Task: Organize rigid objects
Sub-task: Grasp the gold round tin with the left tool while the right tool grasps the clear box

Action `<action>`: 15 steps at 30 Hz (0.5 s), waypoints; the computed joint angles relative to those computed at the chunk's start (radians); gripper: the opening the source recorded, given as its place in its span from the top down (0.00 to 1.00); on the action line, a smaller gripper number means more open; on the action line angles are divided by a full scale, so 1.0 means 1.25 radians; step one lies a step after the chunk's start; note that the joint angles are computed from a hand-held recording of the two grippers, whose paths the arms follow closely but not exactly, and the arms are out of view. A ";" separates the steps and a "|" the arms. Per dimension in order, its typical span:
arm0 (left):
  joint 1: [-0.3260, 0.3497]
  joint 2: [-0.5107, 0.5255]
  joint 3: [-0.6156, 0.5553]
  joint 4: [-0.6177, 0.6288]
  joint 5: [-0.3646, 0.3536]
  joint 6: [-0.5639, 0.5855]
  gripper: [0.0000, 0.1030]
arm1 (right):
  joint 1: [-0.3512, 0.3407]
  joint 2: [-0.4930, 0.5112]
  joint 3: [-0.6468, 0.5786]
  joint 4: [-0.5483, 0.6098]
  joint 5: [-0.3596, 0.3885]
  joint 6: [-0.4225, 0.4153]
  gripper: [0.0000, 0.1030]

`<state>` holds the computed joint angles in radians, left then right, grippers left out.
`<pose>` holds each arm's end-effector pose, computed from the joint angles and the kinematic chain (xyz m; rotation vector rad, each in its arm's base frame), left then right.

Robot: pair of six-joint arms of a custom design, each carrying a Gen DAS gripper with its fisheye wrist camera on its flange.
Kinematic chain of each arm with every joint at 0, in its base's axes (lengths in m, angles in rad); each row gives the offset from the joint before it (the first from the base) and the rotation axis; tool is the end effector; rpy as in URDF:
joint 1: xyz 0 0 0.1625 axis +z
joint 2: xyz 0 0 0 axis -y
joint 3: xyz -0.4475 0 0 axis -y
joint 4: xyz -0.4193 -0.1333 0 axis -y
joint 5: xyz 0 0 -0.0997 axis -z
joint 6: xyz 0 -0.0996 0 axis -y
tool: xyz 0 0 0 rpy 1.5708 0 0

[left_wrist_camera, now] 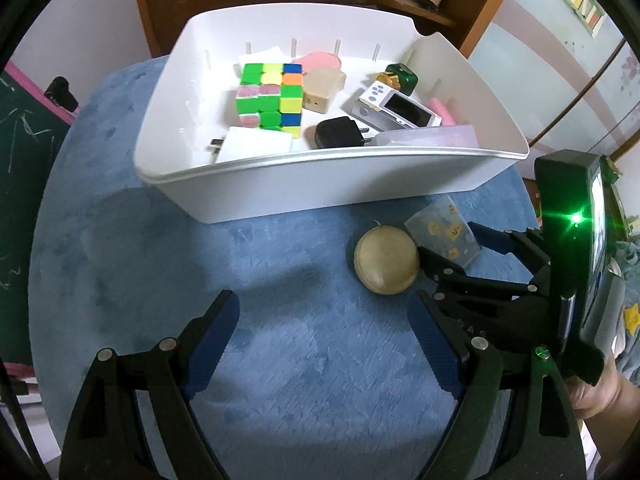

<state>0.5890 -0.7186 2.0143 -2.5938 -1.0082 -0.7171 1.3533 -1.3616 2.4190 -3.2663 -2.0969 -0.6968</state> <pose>-0.3322 -0.4461 -0.0544 0.4371 2.5167 -0.3226 -0.0115 -0.4381 0.2252 0.3576 -2.3513 0.4206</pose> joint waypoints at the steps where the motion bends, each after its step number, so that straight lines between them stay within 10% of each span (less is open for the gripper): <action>1: 0.002 0.005 -0.004 -0.003 -0.003 0.004 0.15 | -0.003 0.001 0.000 -0.001 0.006 -0.003 0.41; 15: 0.025 0.091 -0.076 -0.009 -0.030 0.035 0.15 | -0.058 -0.062 0.060 -0.066 0.044 -0.047 0.51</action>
<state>0.6197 -0.6053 1.9199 -2.6055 -1.0451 -0.6737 1.2806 -1.4396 2.4938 -3.3485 -2.0419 -0.7554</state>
